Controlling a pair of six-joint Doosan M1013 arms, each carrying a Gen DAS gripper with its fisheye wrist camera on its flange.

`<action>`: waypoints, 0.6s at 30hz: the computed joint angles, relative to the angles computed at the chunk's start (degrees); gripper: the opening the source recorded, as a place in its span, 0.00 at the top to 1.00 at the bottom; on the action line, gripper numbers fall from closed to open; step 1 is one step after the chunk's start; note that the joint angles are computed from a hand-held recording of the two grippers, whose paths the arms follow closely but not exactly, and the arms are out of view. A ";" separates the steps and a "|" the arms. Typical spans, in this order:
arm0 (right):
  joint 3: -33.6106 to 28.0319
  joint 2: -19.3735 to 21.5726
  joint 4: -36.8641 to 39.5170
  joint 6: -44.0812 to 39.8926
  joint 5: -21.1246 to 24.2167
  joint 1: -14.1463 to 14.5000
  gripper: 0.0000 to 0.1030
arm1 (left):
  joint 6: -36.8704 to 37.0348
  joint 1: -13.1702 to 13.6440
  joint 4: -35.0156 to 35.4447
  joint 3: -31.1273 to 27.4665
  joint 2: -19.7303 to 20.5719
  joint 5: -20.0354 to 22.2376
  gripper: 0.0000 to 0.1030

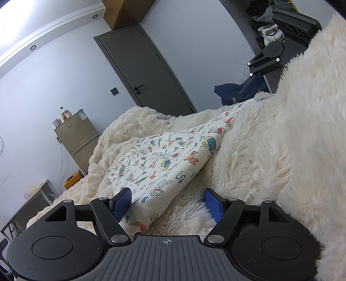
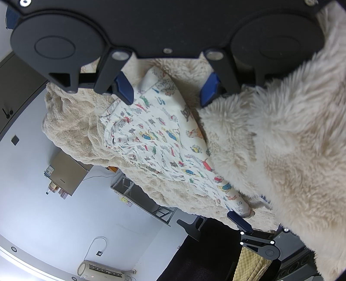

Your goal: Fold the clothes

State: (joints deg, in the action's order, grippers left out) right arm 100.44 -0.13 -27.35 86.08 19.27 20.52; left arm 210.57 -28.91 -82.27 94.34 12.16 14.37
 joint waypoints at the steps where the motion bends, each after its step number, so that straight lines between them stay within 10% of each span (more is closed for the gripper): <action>1: -0.01 0.00 -0.07 0.06 0.02 0.02 0.36 | 0.24 -0.04 -0.19 0.02 0.00 -0.08 0.34; 18: -0.60 0.29 -14.82 4.19 4.72 2.17 0.30 | 20.92 -0.80 -9.15 0.53 -1.34 -7.18 0.26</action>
State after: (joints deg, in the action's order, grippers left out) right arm 99.84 0.16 -42.17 90.28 23.98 22.68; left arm 231.49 -29.71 -91.42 94.87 10.82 7.19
